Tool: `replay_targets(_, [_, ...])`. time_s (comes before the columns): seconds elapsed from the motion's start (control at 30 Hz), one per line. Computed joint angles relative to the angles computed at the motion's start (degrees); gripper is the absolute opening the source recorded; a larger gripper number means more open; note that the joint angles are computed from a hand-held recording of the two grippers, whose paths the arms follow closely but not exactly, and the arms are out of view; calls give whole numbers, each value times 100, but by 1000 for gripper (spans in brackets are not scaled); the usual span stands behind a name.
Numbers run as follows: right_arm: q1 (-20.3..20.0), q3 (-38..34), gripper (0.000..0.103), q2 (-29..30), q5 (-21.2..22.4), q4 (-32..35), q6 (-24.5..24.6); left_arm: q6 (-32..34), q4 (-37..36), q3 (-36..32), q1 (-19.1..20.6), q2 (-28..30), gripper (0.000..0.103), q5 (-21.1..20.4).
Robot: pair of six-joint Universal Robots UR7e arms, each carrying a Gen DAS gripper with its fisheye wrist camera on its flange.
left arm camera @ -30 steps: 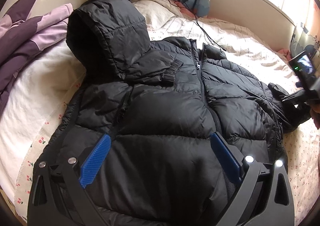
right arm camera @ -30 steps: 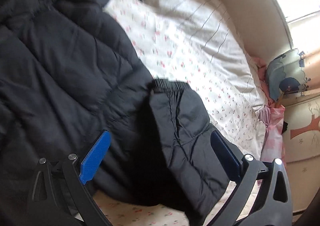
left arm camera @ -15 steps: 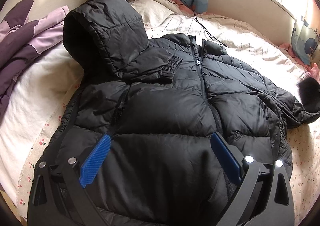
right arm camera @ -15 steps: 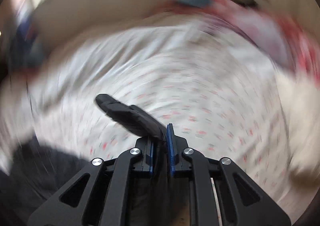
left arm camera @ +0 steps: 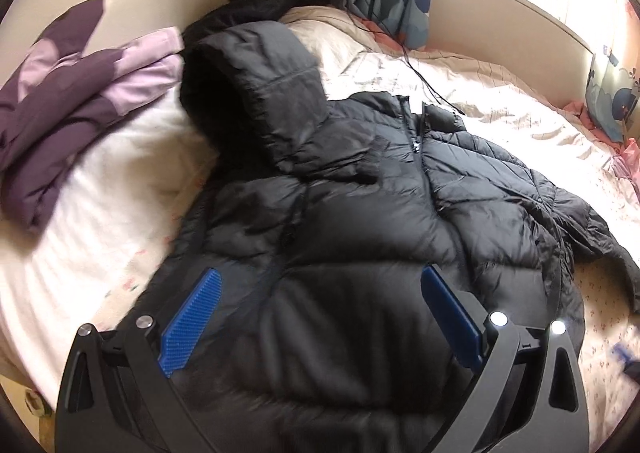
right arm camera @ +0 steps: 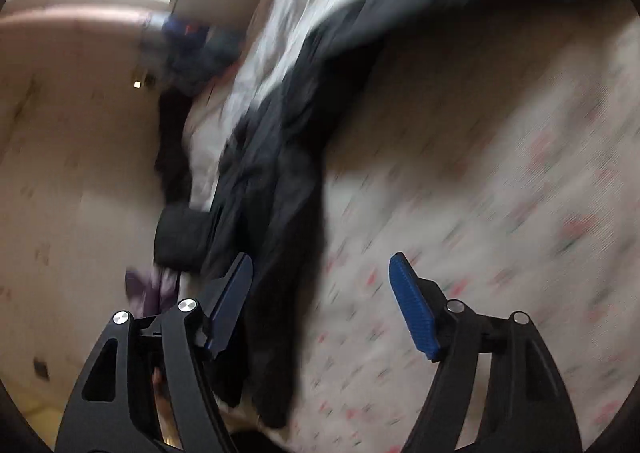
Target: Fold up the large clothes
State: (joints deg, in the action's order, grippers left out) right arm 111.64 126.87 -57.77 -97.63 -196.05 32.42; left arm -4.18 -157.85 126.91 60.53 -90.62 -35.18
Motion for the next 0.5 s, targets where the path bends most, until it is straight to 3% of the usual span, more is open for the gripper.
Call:
replay_targets(0.1, [355,-984,68,1038,766,872,-191,-417,696,327,-39,-912,96,4])
replay_targets(0.2, [586,-1971,68,1823,773,1834,-228,-770,1873,524,-57,-1839,96,224])
replay_targets(0.23, [632,-2203,59,2026,773,1959,-285,-875,2245,548,-60,-2108,96,379])
replay_targets(0.27, [661,-2361,45,2222,786,1847,-398,-905,2460,544,-31,-2298,96,431])
replay_targets(0.3, [671,-2454,15,2345,839,1686,-399,-1027,2842,507,-13,-2589,96,484])
replay_targets(0.37, [686,-2429,9,2394,1060,1153,-310,-1133,3201,423,13,-2927,96,529])
replay_targets(0.43, [894,-2331,7,2190,894,940,-528,-1334,3691,301,-107,-3233,96,652])
replay_targets(0.5, [1073,-2043,7,1652,822,735,-718,-1418,4011,200,-280,-3441,96,733])
